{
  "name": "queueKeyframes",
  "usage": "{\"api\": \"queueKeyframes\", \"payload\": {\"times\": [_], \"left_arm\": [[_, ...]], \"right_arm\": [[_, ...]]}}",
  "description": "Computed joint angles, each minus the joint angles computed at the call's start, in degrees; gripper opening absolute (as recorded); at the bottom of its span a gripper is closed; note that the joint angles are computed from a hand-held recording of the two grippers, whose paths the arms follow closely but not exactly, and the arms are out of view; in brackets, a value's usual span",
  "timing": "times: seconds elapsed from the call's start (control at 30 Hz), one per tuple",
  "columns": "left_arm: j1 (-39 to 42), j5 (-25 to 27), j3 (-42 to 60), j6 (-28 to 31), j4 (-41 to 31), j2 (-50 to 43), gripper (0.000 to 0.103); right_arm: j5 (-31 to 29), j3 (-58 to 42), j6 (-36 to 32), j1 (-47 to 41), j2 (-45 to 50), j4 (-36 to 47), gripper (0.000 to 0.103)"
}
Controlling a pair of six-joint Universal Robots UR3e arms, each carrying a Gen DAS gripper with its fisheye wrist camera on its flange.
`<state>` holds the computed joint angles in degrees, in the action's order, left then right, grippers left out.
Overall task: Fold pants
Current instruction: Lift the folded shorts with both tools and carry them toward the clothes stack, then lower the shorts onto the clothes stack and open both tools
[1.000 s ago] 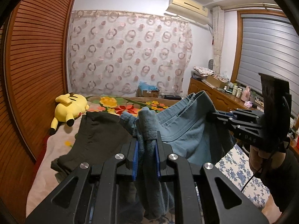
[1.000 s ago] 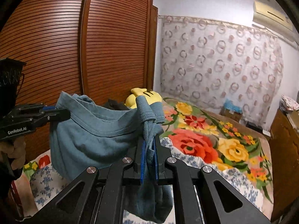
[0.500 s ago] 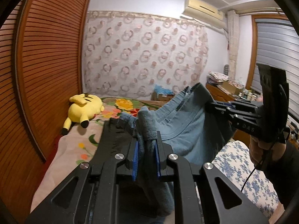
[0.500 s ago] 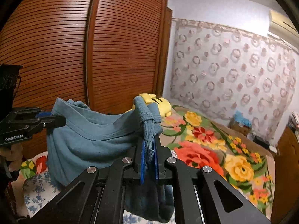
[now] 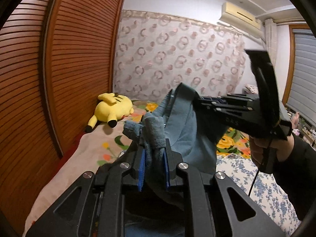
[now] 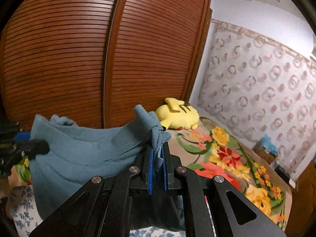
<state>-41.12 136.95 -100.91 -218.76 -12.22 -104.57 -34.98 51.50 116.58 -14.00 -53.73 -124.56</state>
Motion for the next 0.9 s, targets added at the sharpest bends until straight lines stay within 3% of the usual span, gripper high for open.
{"api": "queueKeyframes", "payload": {"times": [0.13, 0.23, 0.57, 0.7, 0.8, 0.9], "left_arm": [[-0.55, 1.91, -0.99, -2.63, -0.95, 0.03, 0.017], [-0.09, 1.41, -2.5, -4.26, -0.82, 0.58, 0.019], [1.02, -0.35, -3.59, -5.67, -3.22, 1.24, 0.048], [1.03, 1.35, -0.93, -7.26, -11.07, 0.52, 0.049], [1.08, 1.66, -1.25, -9.7, -13.97, 0.47, 0.049], [2.01, 0.05, -4.22, -11.25, -12.1, 1.91, 0.049]], "right_arm": [[-0.92, -7.8, 0.12, 1.89, 4.45, 4.02, 0.008], [-0.85, -7.89, -1.1, 2.02, 4.81, 4.77, 0.008], [-2.14, -13.72, 1.25, 3.2, 8.4, 7.39, 0.008], [-2.44, -15.27, 2.81, 3.77, 8.99, 8.76, 0.008], [-3.98, -15.61, 6.82, 4.13, 9.53, 6.1, 0.033], [-2.26, -15.19, 5.18, 2.87, 8.77, 9.0, 0.035]]}}
